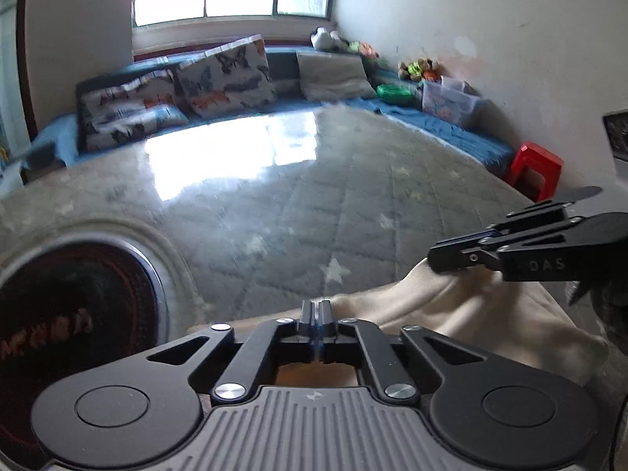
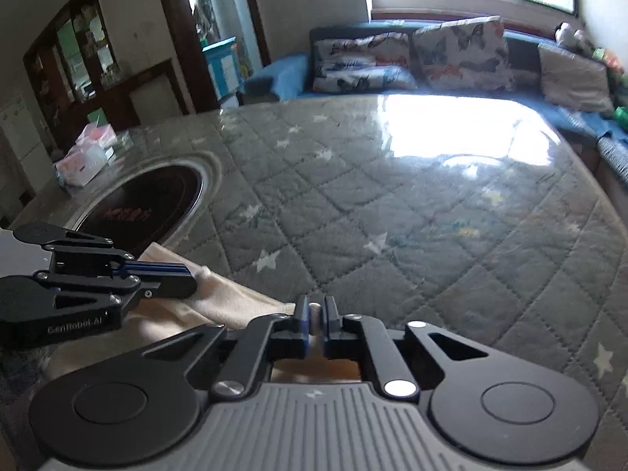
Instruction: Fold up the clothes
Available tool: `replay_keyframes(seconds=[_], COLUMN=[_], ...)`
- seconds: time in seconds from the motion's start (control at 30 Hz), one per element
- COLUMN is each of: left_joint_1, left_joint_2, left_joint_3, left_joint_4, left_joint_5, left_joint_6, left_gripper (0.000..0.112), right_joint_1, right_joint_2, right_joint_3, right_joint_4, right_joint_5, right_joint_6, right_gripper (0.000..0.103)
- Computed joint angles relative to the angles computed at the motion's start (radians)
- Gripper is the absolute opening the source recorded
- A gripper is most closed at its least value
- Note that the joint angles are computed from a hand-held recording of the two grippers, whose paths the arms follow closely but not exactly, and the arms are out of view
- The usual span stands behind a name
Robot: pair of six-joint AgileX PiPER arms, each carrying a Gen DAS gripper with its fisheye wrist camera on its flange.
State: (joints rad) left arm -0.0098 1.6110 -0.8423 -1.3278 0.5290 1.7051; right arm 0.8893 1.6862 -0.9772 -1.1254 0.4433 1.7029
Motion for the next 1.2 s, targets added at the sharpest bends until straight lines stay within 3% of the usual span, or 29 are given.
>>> replay_keyframes(seconds=[0.17, 0.33, 0.63, 0.8, 0.93, 1.03, 1.13, 1.2], left_joint_1=[-0.038, -0.115, -0.132, -0.118, -0.117, -0.101, -0.085, -0.069], left_joint_2=[-0.024, 0.035, 0.028, -0.057, -0.118, -0.168, -0.217, -0.239], left_joint_3=[0.029, 0.023, 0.025, 0.071, 0.118, 0.167, 0.231, 0.266], left_joint_4=[-0.171, -0.314, -0.281, -0.218, -0.142, -0.097, -0.138, -0.149], left_joint_5=[-0.034, -0.175, -0.224, -0.157, -0.114, -0.082, -0.068, -0.054], left_joint_6=[0.168, 0.276, 0.198, 0.134, 0.068, 0.024, 0.080, 0.102], left_gripper=[0.001, 0.001, 0.004, 0.011, 0.015, 0.020, 0.031, 0.031], right_joint_1=[0.044, 0.029, 0.078, 0.155, 0.174, 0.249, 0.330, 0.385], right_joint_2=[-0.019, 0.000, -0.066, -0.067, -0.080, -0.122, -0.150, -0.152], right_joint_3=[0.028, 0.019, 0.062, 0.079, 0.134, 0.166, 0.179, 0.183], right_joint_4=[-0.206, -0.165, -0.127, -0.059, -0.073, -0.091, -0.072, -0.049], right_joint_5=[0.086, 0.102, 0.116, 0.163, 0.177, 0.247, 0.304, 0.338], right_joint_6=[0.224, 0.198, 0.132, 0.047, 0.168, 0.212, 0.198, 0.183], right_gripper=[0.004, 0.005, 0.016, 0.021, 0.021, 0.024, 0.026, 0.027])
